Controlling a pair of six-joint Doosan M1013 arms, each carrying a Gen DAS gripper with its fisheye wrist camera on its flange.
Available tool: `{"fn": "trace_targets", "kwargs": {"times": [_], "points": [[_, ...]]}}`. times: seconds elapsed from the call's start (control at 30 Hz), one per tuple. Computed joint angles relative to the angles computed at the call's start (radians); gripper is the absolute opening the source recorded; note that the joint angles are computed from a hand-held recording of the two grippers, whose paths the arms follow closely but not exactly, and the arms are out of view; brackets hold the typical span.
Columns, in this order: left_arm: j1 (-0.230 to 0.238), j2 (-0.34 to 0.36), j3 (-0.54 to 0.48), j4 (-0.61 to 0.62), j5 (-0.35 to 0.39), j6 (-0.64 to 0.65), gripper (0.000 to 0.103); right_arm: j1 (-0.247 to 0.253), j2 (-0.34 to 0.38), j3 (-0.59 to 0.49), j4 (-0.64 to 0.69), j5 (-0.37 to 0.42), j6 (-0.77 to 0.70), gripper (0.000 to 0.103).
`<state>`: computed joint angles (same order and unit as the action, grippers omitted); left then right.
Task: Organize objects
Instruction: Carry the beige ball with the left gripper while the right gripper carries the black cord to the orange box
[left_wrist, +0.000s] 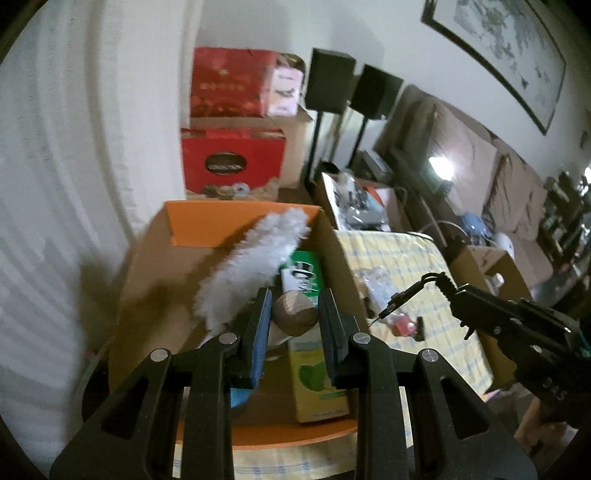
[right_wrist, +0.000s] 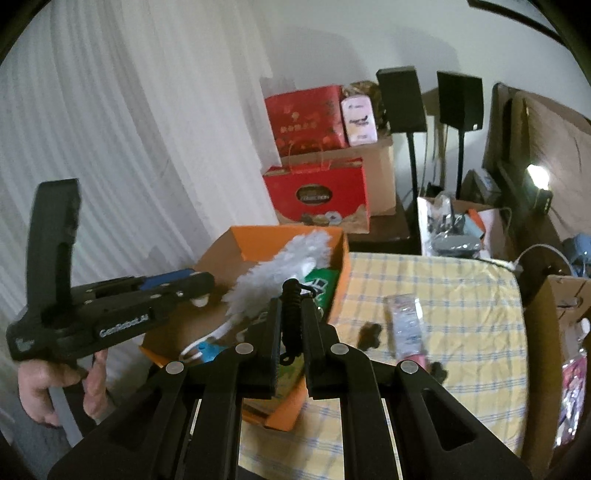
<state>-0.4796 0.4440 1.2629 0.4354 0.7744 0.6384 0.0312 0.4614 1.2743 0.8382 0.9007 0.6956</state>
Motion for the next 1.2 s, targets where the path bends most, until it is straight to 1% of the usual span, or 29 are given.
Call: {"fn": "trace_targets", "kwargs": {"times": [0.1,0.17,0.3,0.47,0.7,0.8,1.0,1.2], "points": [[0.006,-0.025,0.047,0.034,-0.038,-0.055,0.023,0.017,0.007,-0.007,-0.008,0.004,0.024,0.009],[0.009,-0.035,0.068,0.05,-0.048,-0.079,0.023,0.027,0.009,-0.006,-0.008,0.003,0.033,0.009],[0.019,-0.05,0.1,0.045,-0.068,-0.092,0.023,0.048,0.012,-0.002,-0.009,-0.009,0.034,0.009],[0.036,-0.058,0.127,0.0,-0.075,-0.071,0.023,0.075,0.011,0.015,-0.025,-0.025,0.024,0.009],[0.061,-0.057,0.159,-0.08,-0.093,-0.031,0.023,0.103,0.029,0.012,-0.061,-0.015,0.051,0.009],[0.072,-0.056,0.17,-0.129,-0.113,-0.001,0.023,0.11,0.036,0.011,-0.073,-0.008,0.065,0.009],[0.089,-0.055,0.182,-0.142,-0.117,-0.004,0.023,0.121,0.04,0.012,-0.075,0.011,0.059,0.009],[0.108,-0.06,0.196,-0.139,-0.107,-0.018,0.023,0.143,0.05,-0.014,-0.078,0.015,0.049,0.009]]}}
